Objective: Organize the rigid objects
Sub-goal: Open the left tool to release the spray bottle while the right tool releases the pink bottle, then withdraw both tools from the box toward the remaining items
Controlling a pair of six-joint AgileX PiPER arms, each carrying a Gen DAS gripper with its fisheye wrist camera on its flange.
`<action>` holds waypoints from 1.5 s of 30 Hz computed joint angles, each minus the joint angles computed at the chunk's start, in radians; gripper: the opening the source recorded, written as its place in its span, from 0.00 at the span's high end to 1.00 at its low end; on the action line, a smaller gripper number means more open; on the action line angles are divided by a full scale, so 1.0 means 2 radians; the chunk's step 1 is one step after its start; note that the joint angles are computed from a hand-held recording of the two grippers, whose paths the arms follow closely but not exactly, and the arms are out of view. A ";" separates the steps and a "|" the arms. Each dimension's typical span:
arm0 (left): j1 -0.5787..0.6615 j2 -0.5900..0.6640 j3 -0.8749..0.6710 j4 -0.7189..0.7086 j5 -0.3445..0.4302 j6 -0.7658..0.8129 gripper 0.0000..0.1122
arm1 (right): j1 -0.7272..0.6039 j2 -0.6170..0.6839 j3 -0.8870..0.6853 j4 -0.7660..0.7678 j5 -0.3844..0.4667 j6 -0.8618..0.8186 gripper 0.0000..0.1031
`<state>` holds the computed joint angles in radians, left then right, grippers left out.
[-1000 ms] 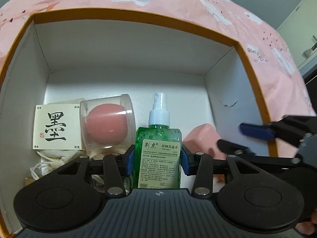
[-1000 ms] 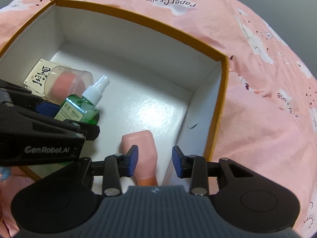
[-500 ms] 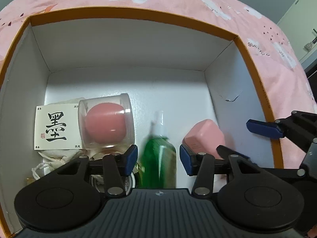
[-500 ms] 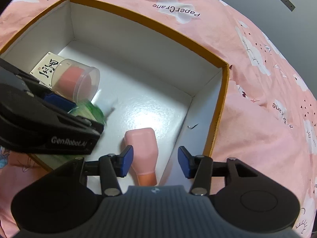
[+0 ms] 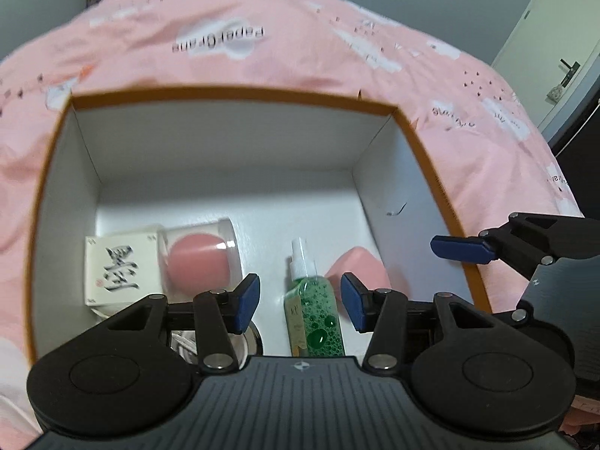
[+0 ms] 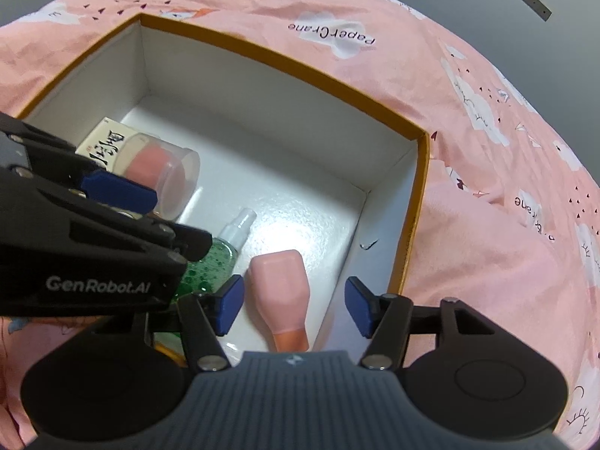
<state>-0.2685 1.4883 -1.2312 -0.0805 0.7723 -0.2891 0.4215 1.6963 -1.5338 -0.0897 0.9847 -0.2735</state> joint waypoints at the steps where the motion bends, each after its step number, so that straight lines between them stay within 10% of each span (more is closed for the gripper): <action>1: -0.003 -0.006 0.002 0.008 -0.001 -0.005 0.49 | 0.001 -0.006 0.004 0.000 -0.003 0.002 0.41; 25: -0.061 -0.181 0.135 0.110 -0.066 -0.015 0.49 | -0.022 -0.198 0.168 0.057 -0.062 0.155 0.28; 33: -0.080 -0.316 0.263 0.260 -0.101 0.014 0.49 | -0.032 -0.258 0.234 0.014 -0.054 0.219 0.27; 40: 0.042 -0.390 0.304 0.189 -0.086 0.220 0.49 | -0.086 -0.281 0.268 0.025 -0.029 0.232 0.26; 45: 0.113 -0.416 0.332 0.224 -0.106 0.224 0.49 | -0.100 -0.289 0.283 0.041 -0.031 0.224 0.25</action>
